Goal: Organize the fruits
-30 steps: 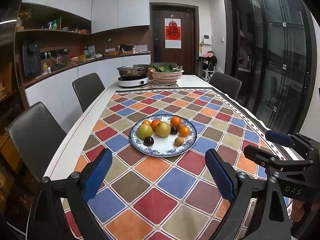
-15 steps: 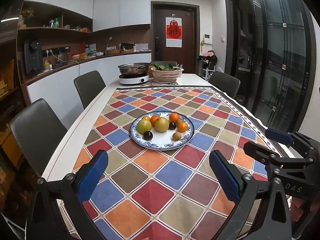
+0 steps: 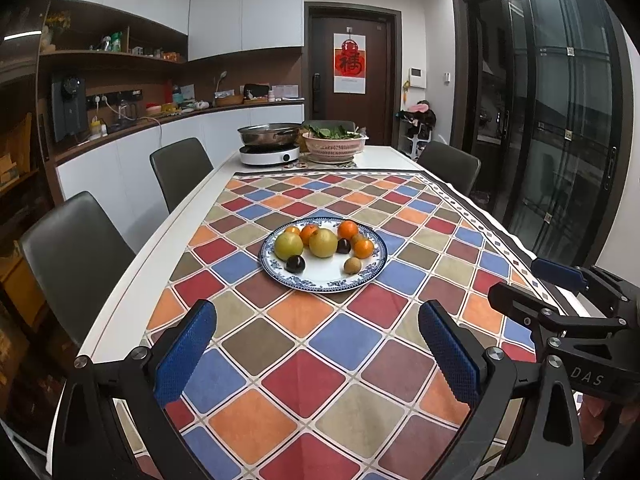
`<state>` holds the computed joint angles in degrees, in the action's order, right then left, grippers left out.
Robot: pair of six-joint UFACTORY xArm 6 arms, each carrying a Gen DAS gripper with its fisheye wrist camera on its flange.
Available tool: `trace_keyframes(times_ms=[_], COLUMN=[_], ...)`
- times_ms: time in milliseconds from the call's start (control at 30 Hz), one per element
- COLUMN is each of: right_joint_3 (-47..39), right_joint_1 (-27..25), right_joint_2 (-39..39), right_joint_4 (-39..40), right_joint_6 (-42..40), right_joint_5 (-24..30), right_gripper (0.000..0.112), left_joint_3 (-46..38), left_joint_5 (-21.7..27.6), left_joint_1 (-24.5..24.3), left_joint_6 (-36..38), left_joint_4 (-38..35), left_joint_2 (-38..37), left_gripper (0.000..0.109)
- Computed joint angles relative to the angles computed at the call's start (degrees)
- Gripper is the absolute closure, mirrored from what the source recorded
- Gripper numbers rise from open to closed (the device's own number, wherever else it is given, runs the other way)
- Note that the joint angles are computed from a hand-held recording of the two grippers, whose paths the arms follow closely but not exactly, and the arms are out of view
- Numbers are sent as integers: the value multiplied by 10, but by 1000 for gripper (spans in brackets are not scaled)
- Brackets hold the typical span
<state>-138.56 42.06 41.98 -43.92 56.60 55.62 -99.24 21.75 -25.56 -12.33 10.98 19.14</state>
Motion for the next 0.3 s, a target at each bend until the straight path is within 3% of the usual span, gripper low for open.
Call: trace_keyframes(times_ms=[300], right_joint_3=[30], right_joint_1=[-3], right_joint_2=[-15], right_joint_4=[0], right_joint_6=[12], right_joint_5=[-10], right_gripper=[38], left_joint_3=[-17], left_joint_5=[15], left_joint_1=[0], left_joint_6=[1], left_joint_4=[-2], left_joint_2=[12], left_gripper=[6])
